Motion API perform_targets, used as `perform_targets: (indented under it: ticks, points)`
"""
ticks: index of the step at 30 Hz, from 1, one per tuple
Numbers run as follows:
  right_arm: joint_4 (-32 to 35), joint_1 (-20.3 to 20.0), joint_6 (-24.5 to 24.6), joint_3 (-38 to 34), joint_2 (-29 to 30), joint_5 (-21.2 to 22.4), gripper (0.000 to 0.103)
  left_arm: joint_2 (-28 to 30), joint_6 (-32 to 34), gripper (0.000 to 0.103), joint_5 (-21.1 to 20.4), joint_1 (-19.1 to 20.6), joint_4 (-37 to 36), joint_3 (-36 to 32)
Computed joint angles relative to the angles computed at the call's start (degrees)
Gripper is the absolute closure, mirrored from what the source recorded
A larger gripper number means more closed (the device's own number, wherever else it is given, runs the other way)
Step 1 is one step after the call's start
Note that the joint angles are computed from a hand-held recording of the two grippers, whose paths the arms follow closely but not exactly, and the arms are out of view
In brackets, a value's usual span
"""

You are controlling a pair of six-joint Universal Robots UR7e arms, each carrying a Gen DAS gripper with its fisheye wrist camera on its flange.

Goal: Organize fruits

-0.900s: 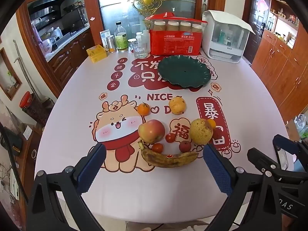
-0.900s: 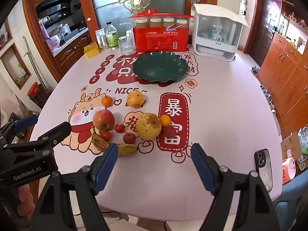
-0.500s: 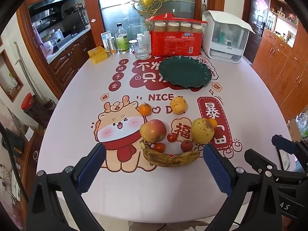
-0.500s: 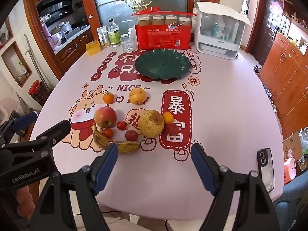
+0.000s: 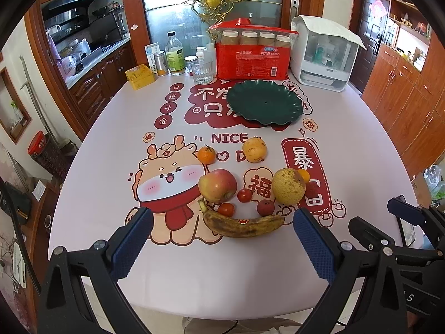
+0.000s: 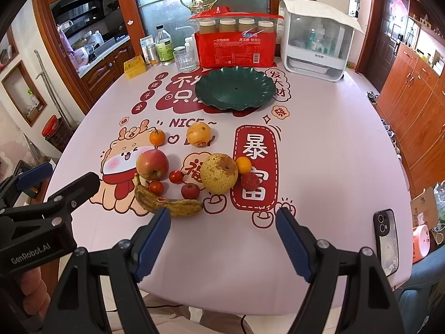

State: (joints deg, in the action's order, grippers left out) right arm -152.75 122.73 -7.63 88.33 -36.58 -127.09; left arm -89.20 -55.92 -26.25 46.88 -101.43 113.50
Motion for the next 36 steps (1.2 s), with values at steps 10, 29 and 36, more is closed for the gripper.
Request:
perform_targets:
  ticks: [10,29,36]
  points:
    - [0.3,-0.2,0.0,0.1,-0.3,0.2,0.025,0.6,0.4,0.003,-0.4,0.3,-1.0,0.2]
    - [-0.1,-0.7,-0.9,0.4,-0.7,0.9,0.025,1.1,0.0,0.003,-1.2,0.7,-0.1,-0.5]
    - [0.0,-0.6,-1.3,0.8,-0.9,1.1,0.025,0.7,-2.2,0.003,-1.3,0.5,1.2,0.3]
